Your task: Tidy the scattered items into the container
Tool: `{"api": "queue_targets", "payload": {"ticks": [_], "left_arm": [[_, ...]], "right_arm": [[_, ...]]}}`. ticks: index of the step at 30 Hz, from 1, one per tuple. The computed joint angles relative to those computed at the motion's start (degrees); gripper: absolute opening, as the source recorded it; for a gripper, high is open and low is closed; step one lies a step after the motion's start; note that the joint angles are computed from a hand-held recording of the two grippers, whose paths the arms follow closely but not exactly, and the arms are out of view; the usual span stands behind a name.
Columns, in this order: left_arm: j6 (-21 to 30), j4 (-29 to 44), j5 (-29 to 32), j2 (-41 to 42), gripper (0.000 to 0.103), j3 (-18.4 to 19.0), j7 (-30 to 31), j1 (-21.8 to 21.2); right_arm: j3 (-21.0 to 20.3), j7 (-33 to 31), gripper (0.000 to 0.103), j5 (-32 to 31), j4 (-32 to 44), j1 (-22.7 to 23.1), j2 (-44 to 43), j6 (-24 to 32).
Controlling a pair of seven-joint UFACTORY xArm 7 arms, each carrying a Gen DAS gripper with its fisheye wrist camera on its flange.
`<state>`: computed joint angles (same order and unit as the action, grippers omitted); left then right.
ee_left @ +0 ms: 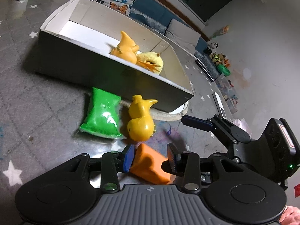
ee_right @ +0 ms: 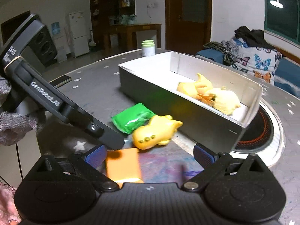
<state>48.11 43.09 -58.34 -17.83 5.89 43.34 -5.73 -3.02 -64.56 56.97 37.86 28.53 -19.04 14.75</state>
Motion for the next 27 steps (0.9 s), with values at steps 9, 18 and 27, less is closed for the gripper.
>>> {"api": "queue_targets", "payload": {"ticks": [9, 18, 27], "left_arm": [[-3.9, 0.52, 1.58, 1.62, 0.041, -1.85, -4.05, -0.58], [-7.73, 0.4, 4.11, 2.22, 0.041, -1.77, -8.63, -1.2], [-7.76, 1.26, 4.42, 3.04, 0.041, -1.2, -8.67, -0.85]], "right_arm": [[-0.37, 0.94, 0.1, 1.94, 0.48, -3.25, -0.21, 2.73], [0.91, -1.9, 0.1, 3.54, 1.69, -3.06, 2.75, 1.79], [3.77, -6.16, 0.1, 8.82, 5.41, -4.06, 8.02, 1.37]]}}
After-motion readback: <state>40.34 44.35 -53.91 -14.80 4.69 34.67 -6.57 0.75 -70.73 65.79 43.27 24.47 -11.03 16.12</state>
